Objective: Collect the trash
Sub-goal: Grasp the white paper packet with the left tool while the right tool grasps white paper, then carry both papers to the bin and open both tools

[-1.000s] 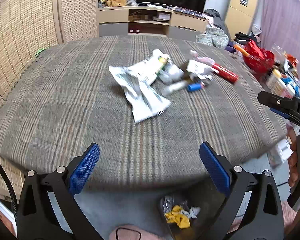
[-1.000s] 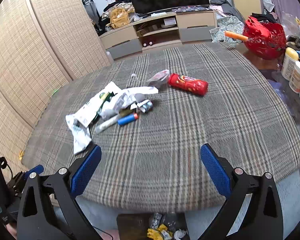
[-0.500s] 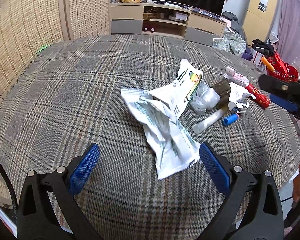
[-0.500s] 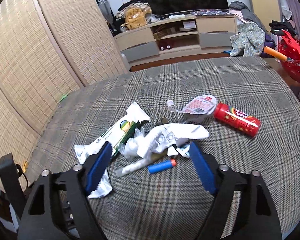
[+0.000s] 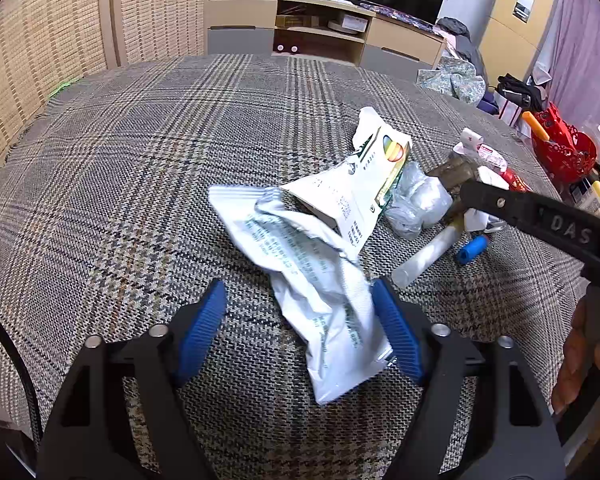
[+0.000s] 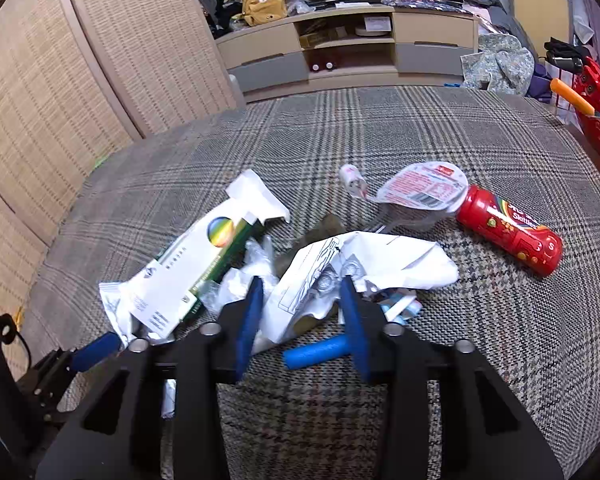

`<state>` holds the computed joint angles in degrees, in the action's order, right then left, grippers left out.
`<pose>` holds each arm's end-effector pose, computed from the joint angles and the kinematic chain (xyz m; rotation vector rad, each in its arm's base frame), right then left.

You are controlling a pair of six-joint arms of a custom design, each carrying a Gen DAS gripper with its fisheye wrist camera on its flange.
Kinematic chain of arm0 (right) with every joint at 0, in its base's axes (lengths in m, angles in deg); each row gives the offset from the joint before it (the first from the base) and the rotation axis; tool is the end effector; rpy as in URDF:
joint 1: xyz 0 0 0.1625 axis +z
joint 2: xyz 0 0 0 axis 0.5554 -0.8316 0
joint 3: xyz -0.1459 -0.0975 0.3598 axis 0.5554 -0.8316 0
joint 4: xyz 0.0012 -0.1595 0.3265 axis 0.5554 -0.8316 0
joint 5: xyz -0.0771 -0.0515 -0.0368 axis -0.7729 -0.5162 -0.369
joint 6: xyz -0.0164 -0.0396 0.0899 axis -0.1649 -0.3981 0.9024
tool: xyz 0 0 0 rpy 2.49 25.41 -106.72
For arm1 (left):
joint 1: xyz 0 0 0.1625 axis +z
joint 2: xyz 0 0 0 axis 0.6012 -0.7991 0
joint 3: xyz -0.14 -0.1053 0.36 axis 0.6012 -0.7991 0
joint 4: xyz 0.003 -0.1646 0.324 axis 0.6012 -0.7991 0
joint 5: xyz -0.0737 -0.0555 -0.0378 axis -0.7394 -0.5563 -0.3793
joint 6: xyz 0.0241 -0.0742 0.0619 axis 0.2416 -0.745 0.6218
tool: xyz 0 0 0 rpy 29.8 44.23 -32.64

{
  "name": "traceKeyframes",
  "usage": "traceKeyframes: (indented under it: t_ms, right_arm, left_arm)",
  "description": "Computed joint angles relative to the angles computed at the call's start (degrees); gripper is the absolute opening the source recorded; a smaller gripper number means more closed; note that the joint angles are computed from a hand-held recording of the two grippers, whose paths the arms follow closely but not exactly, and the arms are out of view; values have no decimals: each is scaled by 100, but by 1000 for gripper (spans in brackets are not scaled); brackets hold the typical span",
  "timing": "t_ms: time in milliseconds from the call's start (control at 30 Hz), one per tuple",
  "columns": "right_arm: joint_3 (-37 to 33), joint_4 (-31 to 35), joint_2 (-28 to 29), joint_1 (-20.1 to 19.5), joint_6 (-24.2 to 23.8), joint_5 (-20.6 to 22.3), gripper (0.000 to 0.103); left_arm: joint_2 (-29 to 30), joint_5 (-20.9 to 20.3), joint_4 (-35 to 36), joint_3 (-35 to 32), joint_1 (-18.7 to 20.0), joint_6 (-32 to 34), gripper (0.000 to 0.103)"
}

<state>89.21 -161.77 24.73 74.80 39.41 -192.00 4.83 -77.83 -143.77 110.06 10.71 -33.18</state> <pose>0.3084 -0.6368 0.1669 0.6105 -2.5726 0.6360 -0.2213 -0.5611 0.2363 0.0782 2.3291 -0.8531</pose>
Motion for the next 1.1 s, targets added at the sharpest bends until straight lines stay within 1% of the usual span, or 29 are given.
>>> traceKeyframes:
  t_ms: [33, 67, 133, 200, 233, 367, 567, 667, 767, 867, 1100]
  right_arm:
    - [33, -4, -26, -16, -3, 13, 27]
    - [59, -1, -53, -27, 1, 26, 23]
    - [154, -13, -133, -53, 5, 61, 14]
    - [236, -40, -202, -71, -22, 68, 13]
    - [288, -59, -249, -83, -24, 91, 12]
    - [429, -150, -417, -94, -30, 183, 11]
    - [652, -331, -744, 46, -127, 248, 11]
    - [800, -368, -970, 142, -148, 318, 11]
    - [1042, -405, -1270, 279, -199, 354, 11]
    - [1312, -487, -1542, 397, -211, 334, 11]
    - [2208, -591, -2434, 589, -192, 225, 11]
  left_arm:
    - [-7, -44, -99, 36, -12, 67, 59]
    - [-15, -98, -183, 70, -25, 128, 52]
    - [-22, -161, -270, 115, -50, 190, 44]
    - [-33, -145, -300, 167, -80, 189, 42]
    - [-40, -172, -324, 174, -74, 197, 39]
    - [-124, -254, -541, 348, -116, 193, 32]
    - [-342, -46, -425, 546, -359, 27, 30]
    - [-539, 114, -228, 641, -596, -152, 29]
    - [-732, 292, 82, 710, -919, -405, 29]
    - [-931, 442, 561, 770, -1270, -758, 29]
    - [-1295, 469, 1549, 941, -2016, -1625, 30]
